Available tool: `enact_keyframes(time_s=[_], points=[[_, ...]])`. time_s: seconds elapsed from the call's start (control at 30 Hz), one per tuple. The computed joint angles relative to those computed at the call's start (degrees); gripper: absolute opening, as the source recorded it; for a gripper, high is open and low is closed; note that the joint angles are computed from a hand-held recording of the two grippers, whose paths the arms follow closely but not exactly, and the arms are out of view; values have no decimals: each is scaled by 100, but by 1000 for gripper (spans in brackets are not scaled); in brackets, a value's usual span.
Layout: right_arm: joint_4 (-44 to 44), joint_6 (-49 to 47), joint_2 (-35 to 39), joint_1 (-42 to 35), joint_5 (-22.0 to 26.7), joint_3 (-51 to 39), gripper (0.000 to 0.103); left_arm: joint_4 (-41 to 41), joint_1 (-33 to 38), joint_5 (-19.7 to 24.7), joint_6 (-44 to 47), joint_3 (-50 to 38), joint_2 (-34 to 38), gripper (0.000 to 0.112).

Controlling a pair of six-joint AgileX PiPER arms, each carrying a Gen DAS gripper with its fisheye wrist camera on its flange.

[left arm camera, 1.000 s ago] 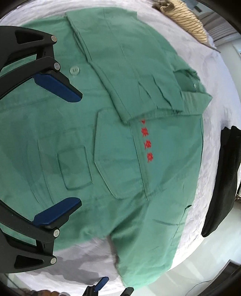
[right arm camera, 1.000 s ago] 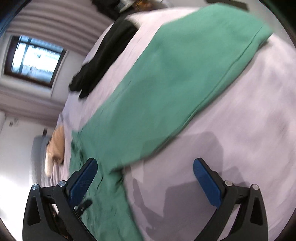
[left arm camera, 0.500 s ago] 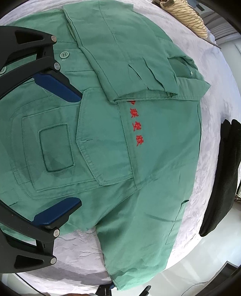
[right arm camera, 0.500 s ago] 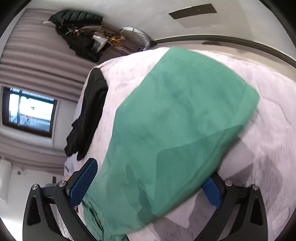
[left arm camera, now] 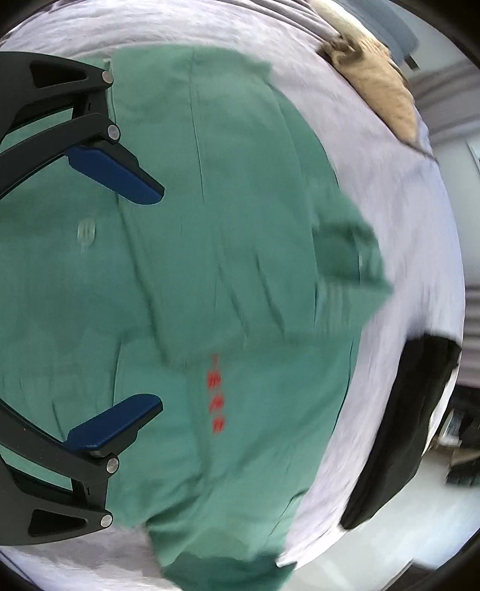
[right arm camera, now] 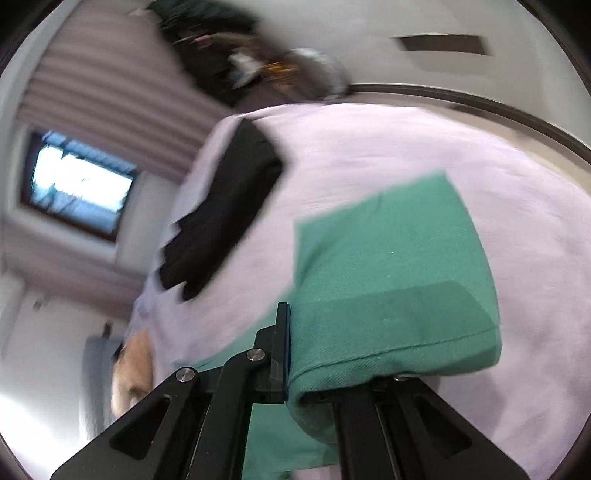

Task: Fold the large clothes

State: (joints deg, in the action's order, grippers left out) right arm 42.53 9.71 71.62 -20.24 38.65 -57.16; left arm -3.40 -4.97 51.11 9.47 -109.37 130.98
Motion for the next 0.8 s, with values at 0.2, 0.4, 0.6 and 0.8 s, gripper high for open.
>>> enact_keyframes(time_s=[0.2, 0.4, 0.6, 0.8], points=[[-1698, 1176, 1425, 2880, -430, -2214, 3, -103, 648, -233, 278, 229, -129, 103], [-2660, 1715, 4296, 5079, 533, -5395, 3, -39, 1327, -542, 434, 668, -309, 103], [-2878, 2796, 6351, 5578, 1884, -7207, 7, -274, 1819, -427, 791, 773, -249, 103], [-2818, 3895, 4639, 5556, -213, -4352, 40, -711, 2202, -401, 1397, 928, -370, 103]])
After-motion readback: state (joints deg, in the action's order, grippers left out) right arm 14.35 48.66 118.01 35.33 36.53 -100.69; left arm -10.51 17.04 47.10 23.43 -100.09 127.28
